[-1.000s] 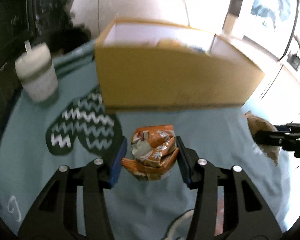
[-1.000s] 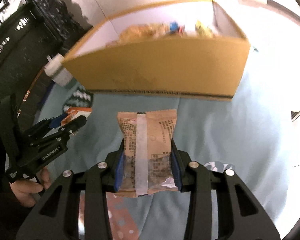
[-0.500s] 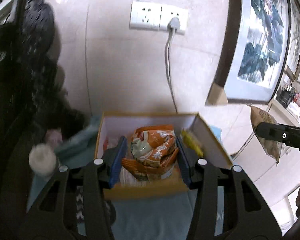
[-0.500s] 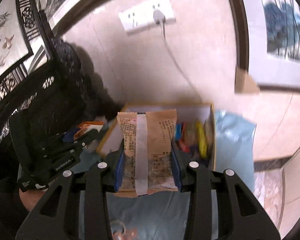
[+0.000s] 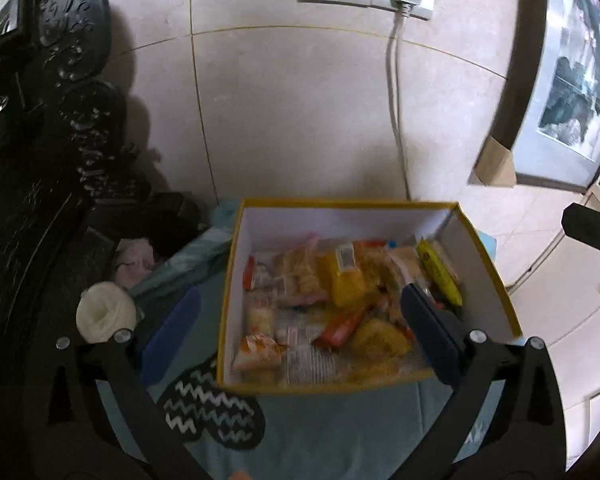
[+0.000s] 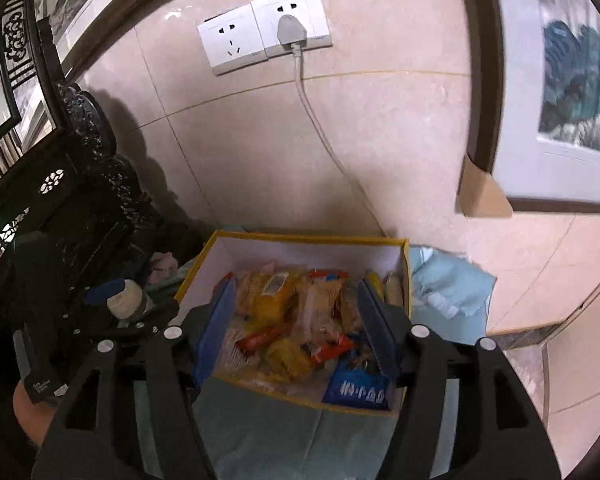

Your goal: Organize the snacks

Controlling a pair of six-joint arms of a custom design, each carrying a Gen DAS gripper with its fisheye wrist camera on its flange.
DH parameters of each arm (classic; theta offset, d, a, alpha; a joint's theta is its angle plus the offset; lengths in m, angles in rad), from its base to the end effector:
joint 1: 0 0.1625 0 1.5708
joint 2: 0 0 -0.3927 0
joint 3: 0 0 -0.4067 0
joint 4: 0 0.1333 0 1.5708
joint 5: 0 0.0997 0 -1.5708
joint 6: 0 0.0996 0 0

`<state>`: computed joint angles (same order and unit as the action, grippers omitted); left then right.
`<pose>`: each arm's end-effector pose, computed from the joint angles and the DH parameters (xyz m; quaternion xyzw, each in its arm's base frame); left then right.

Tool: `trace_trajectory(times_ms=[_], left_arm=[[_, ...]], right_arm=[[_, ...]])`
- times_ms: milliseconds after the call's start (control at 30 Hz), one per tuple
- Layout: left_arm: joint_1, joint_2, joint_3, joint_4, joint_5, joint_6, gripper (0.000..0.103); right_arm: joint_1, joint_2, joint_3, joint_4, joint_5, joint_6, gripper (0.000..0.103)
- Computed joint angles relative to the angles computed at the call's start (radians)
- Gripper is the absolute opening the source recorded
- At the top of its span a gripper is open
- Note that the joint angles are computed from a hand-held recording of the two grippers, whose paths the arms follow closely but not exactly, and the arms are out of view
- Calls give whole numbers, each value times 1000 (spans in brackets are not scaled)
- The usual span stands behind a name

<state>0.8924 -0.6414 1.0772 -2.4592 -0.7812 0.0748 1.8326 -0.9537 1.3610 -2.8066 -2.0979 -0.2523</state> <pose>-0.3455 -0.7538 0.2063 0.2506 0.8682 -0.3092 0.2963 0.2697 -0.6850 0.3369 0.1233 -0.8814 0.3897 0.2366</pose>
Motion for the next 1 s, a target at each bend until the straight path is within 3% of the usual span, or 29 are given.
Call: trace_trajectory(times_ms=[133,333,500,733,800,867,1000], left_arm=[[-33,-86,154,-37,29,-21,101],[-84,-249,383,-51,15,-81,101],[-131,-354,498,-21,55,-132,101],[-191,-477,604,38,66,-204,101],[-210,-507,630,53,64,-207,101],[-226,-534,648,81,61,-227,101],[-244,-571,668,135,41,-272,101]], right_arm=[[13,-78,149,-39,-15,12,64],[41,-203,363,-90,-42,54,64],[96,-291,495,-104,-94,99,64],[175,-349,576,-89,-158,182,66],[197,-356,590,-93,-175,199,79],[220,-355,599,-115,-201,199,102],[264,-347,605,-146,-272,194,102]])
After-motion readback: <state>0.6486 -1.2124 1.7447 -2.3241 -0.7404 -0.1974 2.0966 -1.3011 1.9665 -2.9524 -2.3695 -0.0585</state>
